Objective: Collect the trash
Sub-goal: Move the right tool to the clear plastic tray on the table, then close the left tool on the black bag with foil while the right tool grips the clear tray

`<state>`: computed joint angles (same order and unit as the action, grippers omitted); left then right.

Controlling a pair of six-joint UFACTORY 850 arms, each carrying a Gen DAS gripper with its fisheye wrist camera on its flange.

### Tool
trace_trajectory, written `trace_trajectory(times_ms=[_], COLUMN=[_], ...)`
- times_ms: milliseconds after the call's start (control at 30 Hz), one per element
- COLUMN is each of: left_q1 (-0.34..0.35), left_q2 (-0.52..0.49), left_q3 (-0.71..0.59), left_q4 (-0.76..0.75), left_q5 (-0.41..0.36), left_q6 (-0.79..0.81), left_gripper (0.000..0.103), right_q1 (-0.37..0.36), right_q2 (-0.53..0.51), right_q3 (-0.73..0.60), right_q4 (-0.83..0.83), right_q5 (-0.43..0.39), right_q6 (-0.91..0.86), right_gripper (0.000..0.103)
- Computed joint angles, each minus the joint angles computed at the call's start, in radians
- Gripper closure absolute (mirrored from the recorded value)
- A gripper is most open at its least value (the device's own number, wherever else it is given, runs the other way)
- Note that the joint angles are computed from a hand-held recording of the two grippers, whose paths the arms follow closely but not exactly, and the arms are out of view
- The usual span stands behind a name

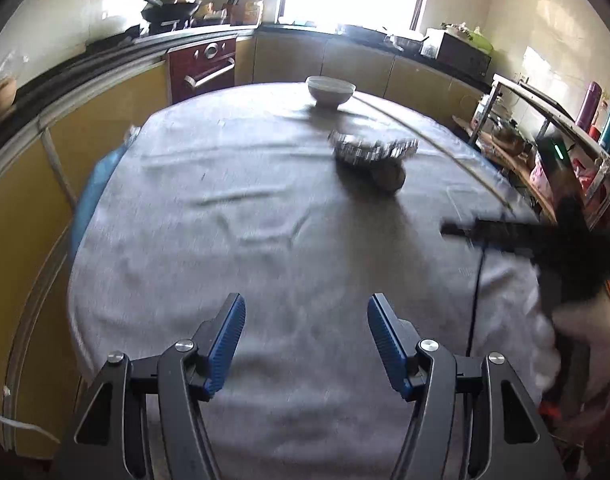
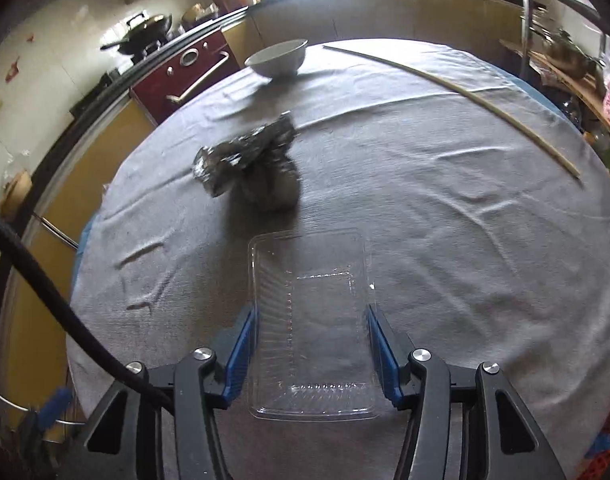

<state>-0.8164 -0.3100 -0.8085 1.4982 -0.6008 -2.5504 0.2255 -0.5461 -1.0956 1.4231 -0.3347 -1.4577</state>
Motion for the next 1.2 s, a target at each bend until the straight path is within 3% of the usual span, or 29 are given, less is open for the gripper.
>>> trace_trajectory(times_ms=[100, 267, 433, 667, 900, 933, 1033, 1100, 1200], left_q1=[0.039, 0.111, 0.156, 0.238, 0.283, 0.289, 0.304, 0.309, 0.300], left_q2=[-0.032, -0.116, -0.242, -0.428, -0.523, -0.527, -0.522, -0.518, -0.511], left_q3=[-0.068, -0.211, -0.392, -0.644, -0.753, -0.751, -0.724, -0.710, -0.704], left_q4=[0.000, 0.021, -0.074, -0.376, -0.577, -0.587, -0.594, -0.572, -0.547], left_q5=[-0.003, 0.019, 0.024, 0.091, 0.095, 0.108, 0.167, 0.199, 0.175], left_q6=[0.062, 0.091, 0.220, 0.509, 0.664, 0.664, 0.645, 0.631, 0.643], left_gripper=[0.030, 0.028, 0.026, 0.025, 0.025, 0.026, 0.042, 0.062, 0.069], right_q1=[-0.043, -0.112, -0.178, -0.247, -0.276, -0.276, -0.276, -0.274, -0.274], right_q2=[0.009, 0.016, 0.012, -0.009, -0.025, -0.024, -0.024, -0.021, -0.019], right_q3=[0.020, 0.046, 0.052, 0.046, 0.040, 0.041, 0.044, 0.047, 0.049], right_q4=[0.039, 0.150, 0.215, 0.201, 0.183, 0.184, 0.188, 0.198, 0.201], right_q5=[-0.028, -0.061, -0.120, -0.198, -0.249, -0.252, -0.261, -0.262, -0.263], right_q6=[-0.056, -0.196, -0.280, -0.276, -0.253, -0.255, -0.263, -0.275, -0.275], right_gripper=[0.047, 0.047, 0.047, 0.047, 0.047, 0.047, 0.047, 0.047, 0.047])
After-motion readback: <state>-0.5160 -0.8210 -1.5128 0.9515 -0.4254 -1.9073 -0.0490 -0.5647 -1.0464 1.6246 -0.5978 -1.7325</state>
